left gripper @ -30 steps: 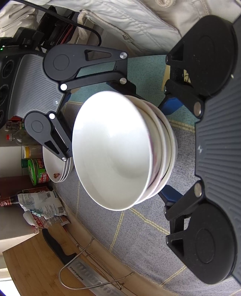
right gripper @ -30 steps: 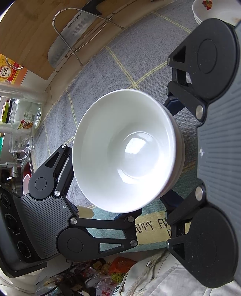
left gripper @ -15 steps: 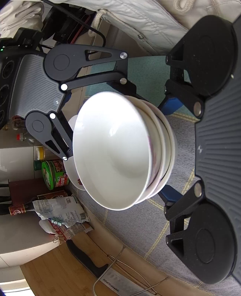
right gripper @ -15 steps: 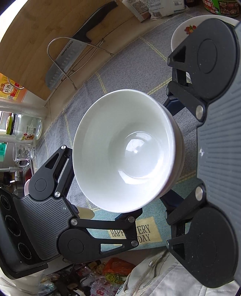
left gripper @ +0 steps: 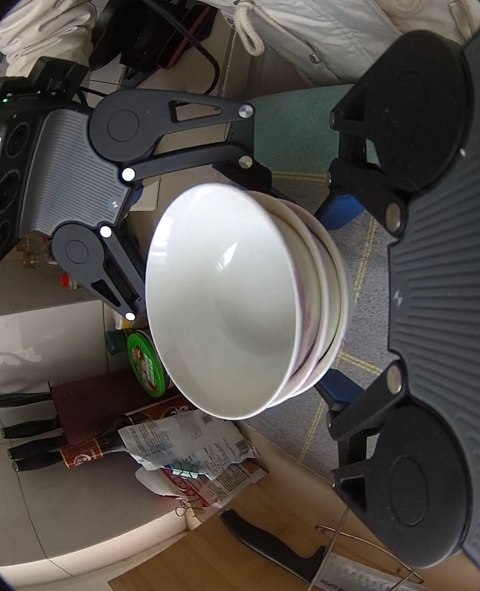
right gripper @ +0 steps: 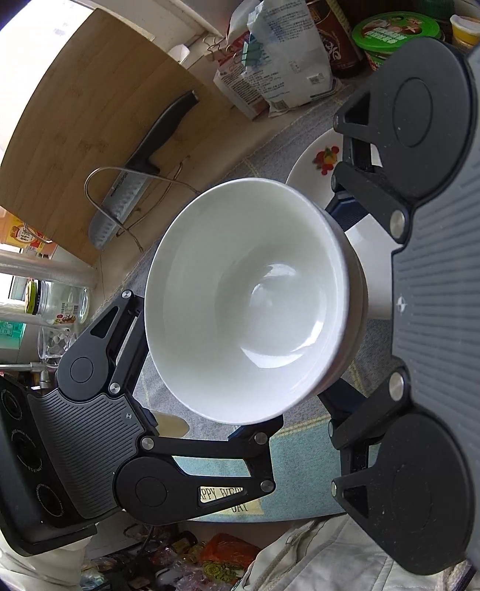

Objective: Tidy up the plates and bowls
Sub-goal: 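Carry the bowl stack with both grippers over the flower-print plate stack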

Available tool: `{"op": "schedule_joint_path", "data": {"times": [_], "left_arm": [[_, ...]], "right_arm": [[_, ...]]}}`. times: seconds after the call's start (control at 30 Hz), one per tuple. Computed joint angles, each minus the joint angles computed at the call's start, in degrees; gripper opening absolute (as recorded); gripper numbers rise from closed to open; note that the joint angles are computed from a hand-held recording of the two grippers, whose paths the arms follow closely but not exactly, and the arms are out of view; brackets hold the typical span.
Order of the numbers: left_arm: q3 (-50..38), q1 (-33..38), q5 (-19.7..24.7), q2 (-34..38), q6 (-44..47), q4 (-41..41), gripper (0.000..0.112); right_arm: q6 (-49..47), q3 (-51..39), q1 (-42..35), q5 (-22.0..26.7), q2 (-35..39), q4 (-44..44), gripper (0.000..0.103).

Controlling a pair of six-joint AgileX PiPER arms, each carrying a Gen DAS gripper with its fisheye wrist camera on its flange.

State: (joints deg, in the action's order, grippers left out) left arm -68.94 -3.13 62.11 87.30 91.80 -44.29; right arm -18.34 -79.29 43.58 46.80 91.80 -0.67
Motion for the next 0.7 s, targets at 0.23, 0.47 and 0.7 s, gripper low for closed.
{"op": "schedule_joint_path", "data": {"times": [0.23,0.47,0.7], "left_arm": [[-4.1,-6.8,-4.2,5.2,-3.3,0.8,0.082],[-7.5,-10.6,-6.9,9.8,-5.1,1.7,0.082],[-9.6,-11.8,-7.1,12.4,-7.5,2.9,0.082]], "right_arm": [[-4.2,4.0,-5.6,-0.2,-3.8,1.3,0.088],[-7.4,6.5,-10.4,-1.8,-4.2,2.5,0.088],[-11.8,6.7,-13.8,-2.3,-2.5,6.1,0.088]]}}
